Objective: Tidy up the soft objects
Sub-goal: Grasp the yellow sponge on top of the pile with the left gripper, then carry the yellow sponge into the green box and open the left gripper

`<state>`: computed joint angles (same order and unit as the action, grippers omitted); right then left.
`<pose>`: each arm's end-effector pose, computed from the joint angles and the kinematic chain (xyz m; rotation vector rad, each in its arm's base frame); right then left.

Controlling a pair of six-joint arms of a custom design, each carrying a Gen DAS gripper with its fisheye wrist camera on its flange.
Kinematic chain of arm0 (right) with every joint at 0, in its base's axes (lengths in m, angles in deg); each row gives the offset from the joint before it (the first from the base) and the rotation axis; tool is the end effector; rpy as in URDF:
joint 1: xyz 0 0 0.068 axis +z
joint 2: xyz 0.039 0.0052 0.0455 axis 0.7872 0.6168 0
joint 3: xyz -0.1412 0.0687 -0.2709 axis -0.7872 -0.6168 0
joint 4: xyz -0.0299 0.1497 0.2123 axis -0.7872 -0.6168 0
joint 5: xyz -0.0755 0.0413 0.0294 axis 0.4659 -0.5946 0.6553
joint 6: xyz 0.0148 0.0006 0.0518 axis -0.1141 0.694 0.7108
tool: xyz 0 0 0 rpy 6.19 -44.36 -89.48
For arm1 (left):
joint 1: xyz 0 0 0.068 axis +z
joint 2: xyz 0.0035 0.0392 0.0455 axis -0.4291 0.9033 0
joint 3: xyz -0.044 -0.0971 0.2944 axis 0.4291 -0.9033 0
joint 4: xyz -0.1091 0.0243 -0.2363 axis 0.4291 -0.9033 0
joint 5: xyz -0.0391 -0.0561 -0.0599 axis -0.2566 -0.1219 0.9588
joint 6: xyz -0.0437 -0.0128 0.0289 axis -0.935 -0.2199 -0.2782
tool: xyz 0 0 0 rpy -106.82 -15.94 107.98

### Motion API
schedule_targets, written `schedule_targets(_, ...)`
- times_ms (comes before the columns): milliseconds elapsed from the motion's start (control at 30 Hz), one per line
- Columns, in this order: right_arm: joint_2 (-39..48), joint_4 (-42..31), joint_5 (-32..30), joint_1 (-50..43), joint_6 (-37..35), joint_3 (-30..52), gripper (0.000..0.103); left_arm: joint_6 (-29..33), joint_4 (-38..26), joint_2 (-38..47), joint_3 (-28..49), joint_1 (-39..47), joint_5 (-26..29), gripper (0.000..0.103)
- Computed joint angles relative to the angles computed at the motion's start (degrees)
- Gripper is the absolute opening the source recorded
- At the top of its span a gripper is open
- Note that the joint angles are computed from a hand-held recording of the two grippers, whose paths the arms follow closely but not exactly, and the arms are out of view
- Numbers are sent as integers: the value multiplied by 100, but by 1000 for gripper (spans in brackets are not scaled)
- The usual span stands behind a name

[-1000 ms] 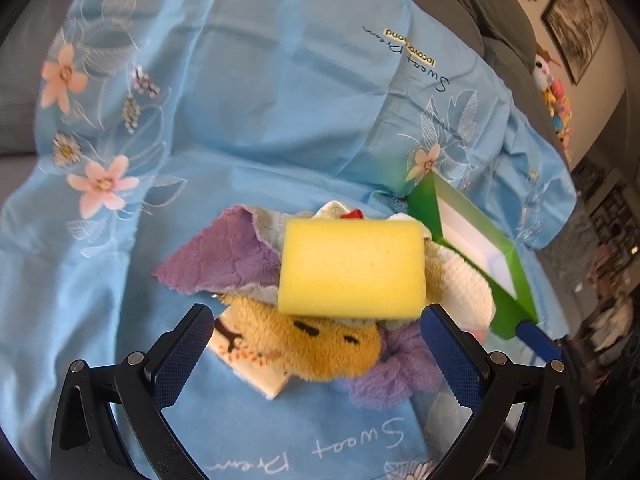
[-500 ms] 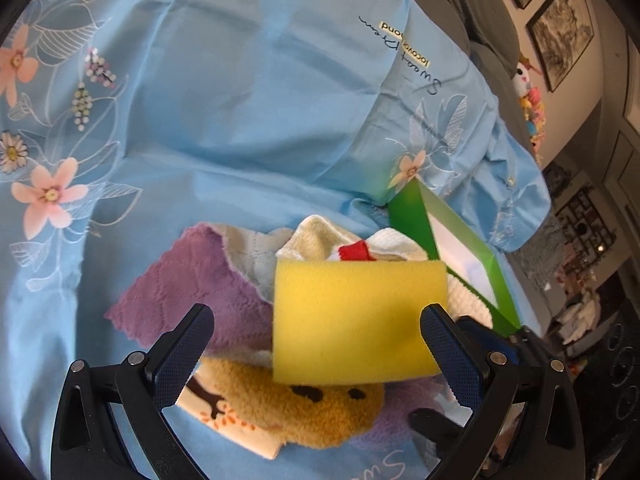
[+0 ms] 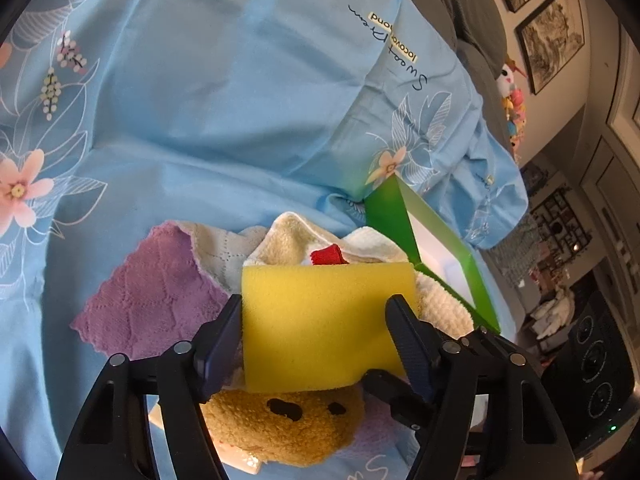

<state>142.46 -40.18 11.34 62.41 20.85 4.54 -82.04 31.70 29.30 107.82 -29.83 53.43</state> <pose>0.2788 0.0569 0.2680 -0.4266 2.3539 0.2068 0.3643 -0.0520 0.1962 0.2865 2.3981 -0.9772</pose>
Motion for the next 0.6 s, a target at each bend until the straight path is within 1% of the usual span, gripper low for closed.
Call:
schedule_targets(67, -10, 30, 26, 6, 31, -25, 35, -12, 45, -66, -78, -12, -59, 68)
schedule_targets(100, -50, 48, 1, 4, 73, -55, 34, -18, 54, -120, -120, -11, -88, 64)
schedule_targets(167, -177, 72, 19, 29, 145, -107, 33, -45, 128, -300, -237, -40, -227, 61)
schedule_targets(267, -421, 85, -57, 9, 203, -136, 33, -21, 149, -774, -436, -74, -430, 60)
schedule_targets(367, -691, 102, -74, 2, 223, -155, 33, 63, 53, -1178, -474, -173, -615, 60)
schedule_targets(500, -1019, 29, -119, -139, 222, -73, 33, 54, -193, -1536, -300, -365, -803, 60)
schedule_targets(600, -1242, -61, -151, -387, 166, -13, 33, 25, -402, -1638, 8, -715, -1064, 60)
